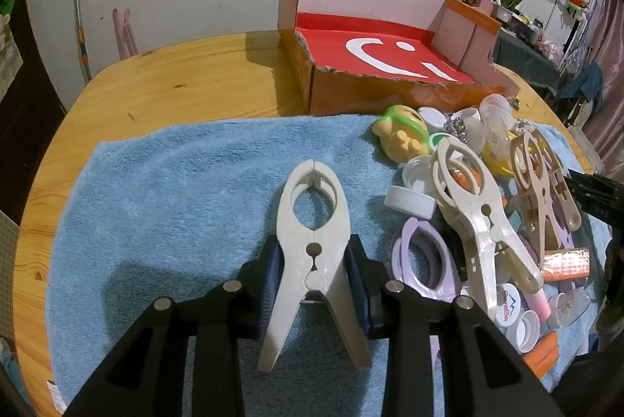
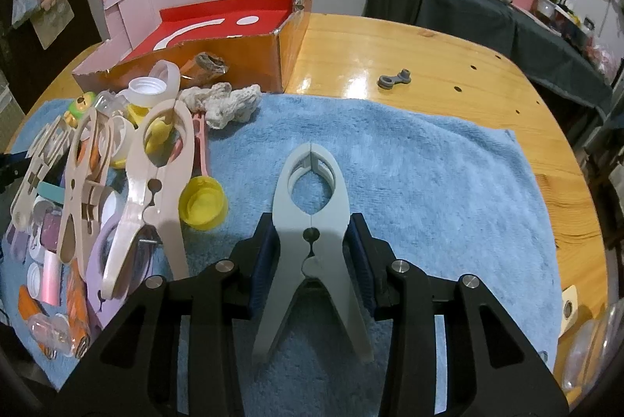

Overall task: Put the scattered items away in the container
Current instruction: 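Hold both clamps closed and lift them off the towel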

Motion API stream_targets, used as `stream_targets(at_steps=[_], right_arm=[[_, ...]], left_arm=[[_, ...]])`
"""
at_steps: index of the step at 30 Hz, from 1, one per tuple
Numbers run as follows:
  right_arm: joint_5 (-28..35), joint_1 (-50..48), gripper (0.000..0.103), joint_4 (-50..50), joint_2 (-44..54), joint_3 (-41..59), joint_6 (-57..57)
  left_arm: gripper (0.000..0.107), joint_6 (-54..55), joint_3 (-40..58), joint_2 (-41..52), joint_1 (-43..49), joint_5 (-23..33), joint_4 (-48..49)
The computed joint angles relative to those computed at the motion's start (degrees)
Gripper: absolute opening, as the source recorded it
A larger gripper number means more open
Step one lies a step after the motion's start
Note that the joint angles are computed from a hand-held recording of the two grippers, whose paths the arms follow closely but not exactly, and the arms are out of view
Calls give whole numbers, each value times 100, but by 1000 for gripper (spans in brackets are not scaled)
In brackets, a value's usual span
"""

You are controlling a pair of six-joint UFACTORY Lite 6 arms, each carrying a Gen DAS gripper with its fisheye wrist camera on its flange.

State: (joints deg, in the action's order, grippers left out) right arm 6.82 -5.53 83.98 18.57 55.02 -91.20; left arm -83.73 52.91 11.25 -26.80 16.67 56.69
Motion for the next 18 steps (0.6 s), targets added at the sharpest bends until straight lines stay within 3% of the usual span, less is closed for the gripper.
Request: stream_targets(at_steps=[2, 7, 12, 15, 18], right_arm=[[-34, 19, 44, -79, 12, 9, 84], [-17, 5, 44, -126, -12, -21, 138], [-3, -29, 44, 1114, -63, -109, -1070], [152, -95, 33, 648, -23, -69, -589], [25, -13, 33, 516, -72, -84, -477]], left_arm=[[36, 6, -5, -4, 2, -3, -1], [36, -3, 1, 2, -4, 0, 6], [36, 75, -11, -11, 14, -35, -16], [35, 19, -9, -7, 7, -40, 52], [35, -53, 12, 3, -14, -23, 124]])
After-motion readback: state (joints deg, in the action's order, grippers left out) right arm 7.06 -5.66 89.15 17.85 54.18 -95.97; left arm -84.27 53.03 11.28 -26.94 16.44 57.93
